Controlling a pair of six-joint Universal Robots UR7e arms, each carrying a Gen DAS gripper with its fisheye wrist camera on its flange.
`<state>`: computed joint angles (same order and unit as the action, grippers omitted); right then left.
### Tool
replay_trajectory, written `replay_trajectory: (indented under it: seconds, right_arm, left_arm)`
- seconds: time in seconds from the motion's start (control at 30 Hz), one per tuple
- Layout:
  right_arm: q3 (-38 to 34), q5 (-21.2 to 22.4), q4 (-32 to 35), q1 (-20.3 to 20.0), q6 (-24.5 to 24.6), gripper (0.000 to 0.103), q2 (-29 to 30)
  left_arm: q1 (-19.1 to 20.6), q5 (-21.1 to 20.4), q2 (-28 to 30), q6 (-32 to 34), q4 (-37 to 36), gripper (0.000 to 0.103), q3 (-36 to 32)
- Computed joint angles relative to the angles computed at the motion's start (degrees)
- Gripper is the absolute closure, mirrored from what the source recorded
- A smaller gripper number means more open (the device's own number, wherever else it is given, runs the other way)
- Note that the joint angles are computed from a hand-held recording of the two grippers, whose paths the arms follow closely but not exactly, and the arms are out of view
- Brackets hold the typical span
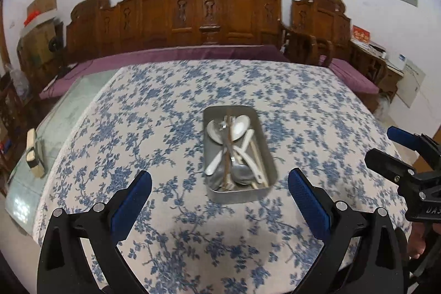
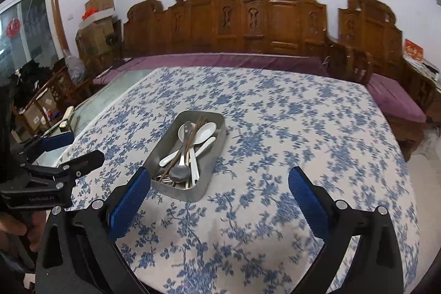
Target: Organize utensils
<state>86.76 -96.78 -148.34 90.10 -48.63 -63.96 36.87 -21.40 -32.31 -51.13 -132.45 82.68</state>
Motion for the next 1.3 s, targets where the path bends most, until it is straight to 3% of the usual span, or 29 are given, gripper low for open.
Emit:
replay_trajectory:
  seconds: [0.6,1.3]
  right_arm:
    - [5.67,7.85,-6.60,0.69,1.62,0.003,-12.03]
    - [6.86,9.88,-7.65,1.13,1.45,0.003,-14.58]
  left_arm:
    - [-8.66,8.69,-0.29,-6.40,6.52,0.007,-3.58]
    - [-10.55,10.65,-1.12,-10.98,11.36,0.007,-3.44]
